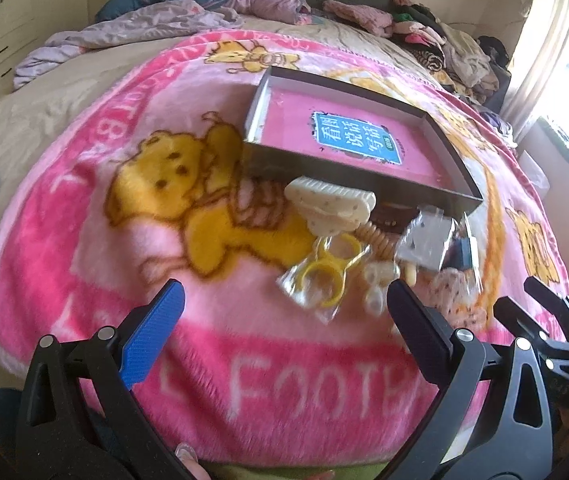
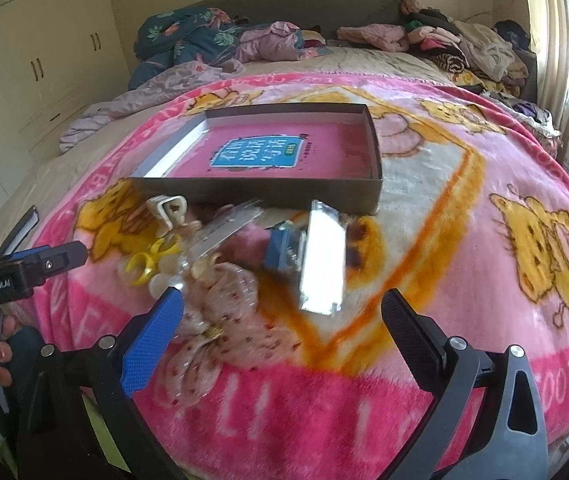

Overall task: Organize jewelry
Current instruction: 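Grasp the white claw clip with the left tool while the right tool grasps the clear packet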

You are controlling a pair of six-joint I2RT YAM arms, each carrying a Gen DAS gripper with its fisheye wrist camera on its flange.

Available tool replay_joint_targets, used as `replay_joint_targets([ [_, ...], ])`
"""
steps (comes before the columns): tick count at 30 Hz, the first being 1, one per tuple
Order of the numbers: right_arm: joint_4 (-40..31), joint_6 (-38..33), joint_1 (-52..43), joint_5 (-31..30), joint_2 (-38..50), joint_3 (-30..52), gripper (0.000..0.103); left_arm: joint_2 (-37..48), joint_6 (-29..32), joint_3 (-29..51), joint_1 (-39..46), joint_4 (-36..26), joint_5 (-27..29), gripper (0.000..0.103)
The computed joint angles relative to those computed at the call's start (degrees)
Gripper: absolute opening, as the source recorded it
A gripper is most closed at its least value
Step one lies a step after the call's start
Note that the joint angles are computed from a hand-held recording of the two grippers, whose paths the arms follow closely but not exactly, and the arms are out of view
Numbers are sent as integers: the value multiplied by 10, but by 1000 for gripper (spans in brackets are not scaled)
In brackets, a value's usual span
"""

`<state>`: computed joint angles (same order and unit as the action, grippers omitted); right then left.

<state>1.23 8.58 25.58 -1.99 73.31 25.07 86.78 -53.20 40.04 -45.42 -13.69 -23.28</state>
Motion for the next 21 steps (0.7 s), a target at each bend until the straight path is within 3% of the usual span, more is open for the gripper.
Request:
replay_joint_targets([
  [2, 1, -7, -19, -15, 21, 9, 85, 17, 22, 11, 18, 19, 18, 93],
  [6, 11, -22, -48, -28, 56, 18, 80, 56, 65, 36, 47, 59, 57, 93],
  [16, 40, -49, -89, -64, 173, 63, 60, 155, 103, 95, 98, 111, 123, 93],
  [21, 48, -62, -101, -96, 222, 89, 43, 189, 109, 108, 111, 135, 140, 93],
])
